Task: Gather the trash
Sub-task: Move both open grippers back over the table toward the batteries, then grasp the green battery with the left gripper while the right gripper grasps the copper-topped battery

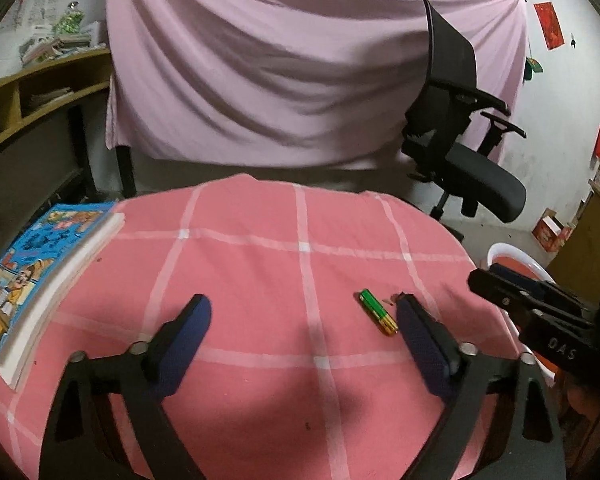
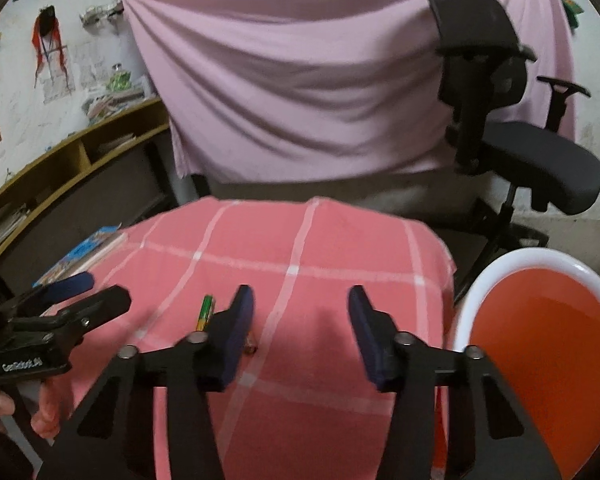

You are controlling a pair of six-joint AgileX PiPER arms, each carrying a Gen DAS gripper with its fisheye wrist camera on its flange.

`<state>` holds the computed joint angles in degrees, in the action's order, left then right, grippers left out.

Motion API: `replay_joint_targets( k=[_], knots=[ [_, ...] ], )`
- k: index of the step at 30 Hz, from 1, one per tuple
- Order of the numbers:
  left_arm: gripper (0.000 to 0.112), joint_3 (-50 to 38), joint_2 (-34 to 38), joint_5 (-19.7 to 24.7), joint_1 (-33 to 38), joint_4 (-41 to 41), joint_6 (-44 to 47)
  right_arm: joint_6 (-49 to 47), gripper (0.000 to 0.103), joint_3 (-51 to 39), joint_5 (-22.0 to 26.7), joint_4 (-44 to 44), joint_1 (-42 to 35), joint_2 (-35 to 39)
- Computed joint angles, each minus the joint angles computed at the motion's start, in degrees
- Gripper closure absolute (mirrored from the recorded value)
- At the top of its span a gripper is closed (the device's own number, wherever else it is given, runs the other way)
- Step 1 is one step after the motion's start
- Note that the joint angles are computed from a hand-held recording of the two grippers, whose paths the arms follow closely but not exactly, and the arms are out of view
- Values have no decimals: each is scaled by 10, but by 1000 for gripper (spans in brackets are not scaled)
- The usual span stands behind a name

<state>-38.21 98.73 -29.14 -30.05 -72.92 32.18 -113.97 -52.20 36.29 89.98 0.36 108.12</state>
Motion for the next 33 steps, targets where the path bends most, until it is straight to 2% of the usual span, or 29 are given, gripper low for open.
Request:
replay_joint_targets(
  k=[2, 6, 10, 13, 17, 23, 29, 33],
  knots=[
    [38, -6, 5, 24, 12, 2, 4, 46, 70, -18, -5, -52, 8, 10],
    [48, -15, 13, 61, 34, 5, 3, 75, 74, -27, -1, -96, 16, 14],
    [48, -15, 13, 81, 45, 9, -2, 86, 75, -33, -5, -130, 29, 16],
    [50, -19, 11, 90, 49, 3, 10, 124, 80, -46, -18, -180, 49, 25],
    [58, -33, 16, 106, 52, -14, 36, 162, 88, -59, -30, -221, 62, 33],
    [65, -56, 32, 132, 53, -4, 45, 168, 93, -64, -9, -216, 40, 37],
    [71, -79, 48, 177, 63, 92, -24, 146, 95, -50, -31, -173, 16, 28],
    [77, -117, 69, 192, 57, -43, 126, 131, 95, -47, -35, -154, -7, 32]
  ],
)
